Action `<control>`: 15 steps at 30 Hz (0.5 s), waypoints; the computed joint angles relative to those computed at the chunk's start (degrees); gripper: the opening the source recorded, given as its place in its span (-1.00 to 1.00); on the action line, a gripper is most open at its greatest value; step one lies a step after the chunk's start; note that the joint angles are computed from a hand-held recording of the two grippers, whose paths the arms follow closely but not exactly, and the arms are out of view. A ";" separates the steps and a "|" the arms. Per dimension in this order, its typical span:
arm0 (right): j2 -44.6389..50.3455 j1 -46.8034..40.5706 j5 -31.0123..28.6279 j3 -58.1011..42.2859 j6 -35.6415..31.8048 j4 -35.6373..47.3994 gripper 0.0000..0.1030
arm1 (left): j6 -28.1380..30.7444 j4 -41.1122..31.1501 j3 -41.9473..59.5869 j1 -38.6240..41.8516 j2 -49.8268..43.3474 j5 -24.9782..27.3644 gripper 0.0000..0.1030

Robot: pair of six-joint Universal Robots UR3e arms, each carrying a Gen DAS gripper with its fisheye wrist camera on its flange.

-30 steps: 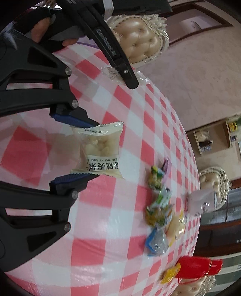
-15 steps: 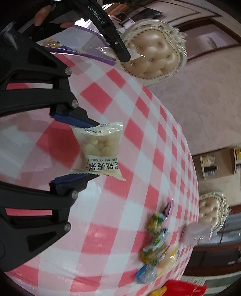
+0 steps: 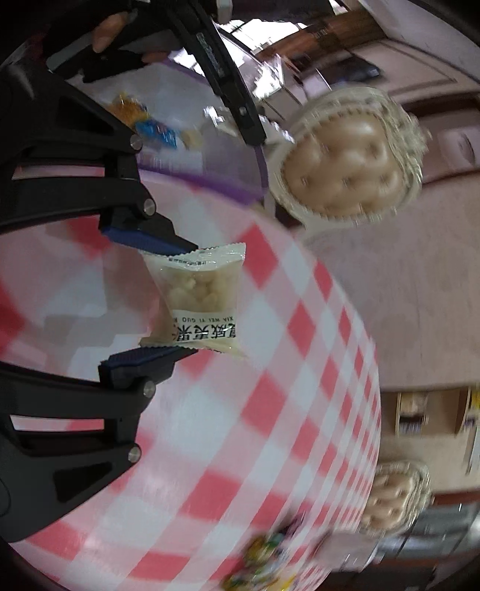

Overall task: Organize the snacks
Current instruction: 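Carry both white packets toward the purple-rimmed box, then open both tools to drop the white packets into the box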

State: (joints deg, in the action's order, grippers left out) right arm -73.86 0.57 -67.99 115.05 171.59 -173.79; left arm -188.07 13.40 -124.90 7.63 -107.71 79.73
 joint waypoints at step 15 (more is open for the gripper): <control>6.97 14.28 1.26 -8.28 -5.48 4.47 -0.03 | 3.16 2.43 -7.75 10.48 0.90 0.22 -0.13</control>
State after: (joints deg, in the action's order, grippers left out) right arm -66.89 14.85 -66.73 106.76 166.11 -169.31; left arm -184.90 15.82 -132.66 18.11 -106.81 79.96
